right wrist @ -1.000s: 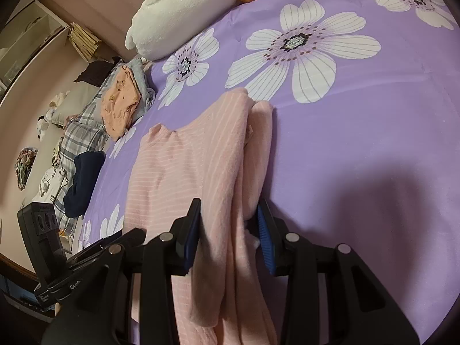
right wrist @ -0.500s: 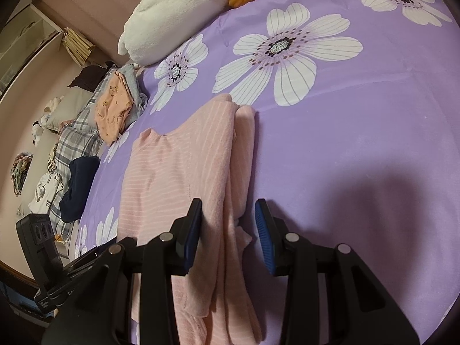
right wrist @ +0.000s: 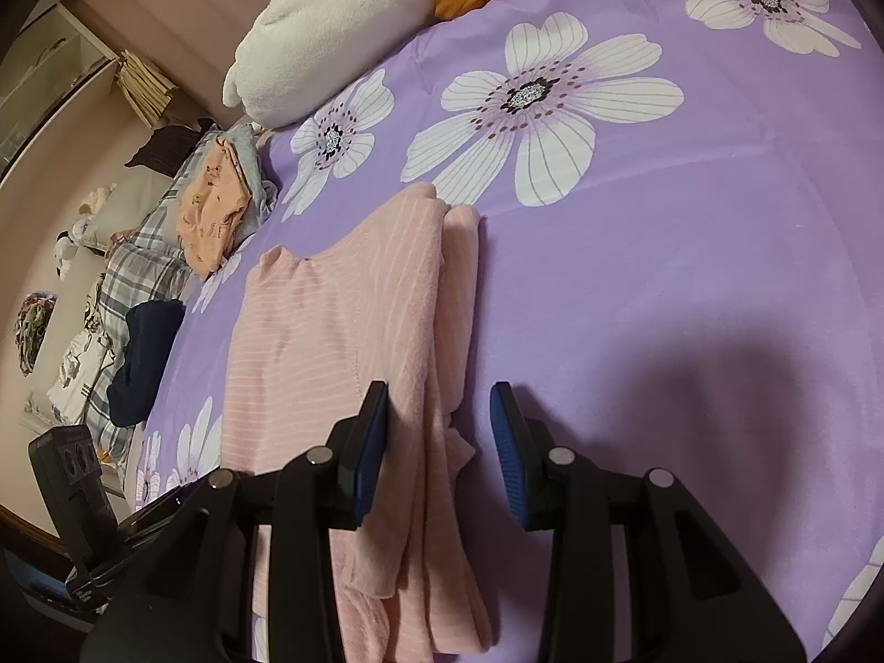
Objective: Fold small clothes
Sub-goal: 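Open both tools and release the folded shirt onto the sheet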
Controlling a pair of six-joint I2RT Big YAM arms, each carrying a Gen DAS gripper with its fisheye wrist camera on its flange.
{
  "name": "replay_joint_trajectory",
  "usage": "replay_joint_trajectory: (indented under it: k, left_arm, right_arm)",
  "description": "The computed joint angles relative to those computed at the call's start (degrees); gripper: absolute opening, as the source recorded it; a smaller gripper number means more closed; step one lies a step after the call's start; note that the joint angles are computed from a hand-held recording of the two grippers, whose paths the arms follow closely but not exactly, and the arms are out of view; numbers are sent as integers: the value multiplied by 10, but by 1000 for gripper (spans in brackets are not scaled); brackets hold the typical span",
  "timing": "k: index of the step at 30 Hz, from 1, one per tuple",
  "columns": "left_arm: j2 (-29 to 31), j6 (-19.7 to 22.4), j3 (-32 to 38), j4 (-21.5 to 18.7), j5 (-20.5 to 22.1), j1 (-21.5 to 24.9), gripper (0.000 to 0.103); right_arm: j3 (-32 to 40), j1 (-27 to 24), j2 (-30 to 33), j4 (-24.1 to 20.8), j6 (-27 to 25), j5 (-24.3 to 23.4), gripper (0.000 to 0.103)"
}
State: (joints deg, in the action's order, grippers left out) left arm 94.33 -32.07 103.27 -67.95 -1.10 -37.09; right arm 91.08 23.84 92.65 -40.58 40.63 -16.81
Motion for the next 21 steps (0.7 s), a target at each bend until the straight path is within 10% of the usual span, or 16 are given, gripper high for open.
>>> replay_joint_trajectory:
  k: [21]
  left_arm:
    - [-24,-7,-24,-17,-1,-9,43]
  right_arm:
    - [-4,0,-10,-12,2,17,37]
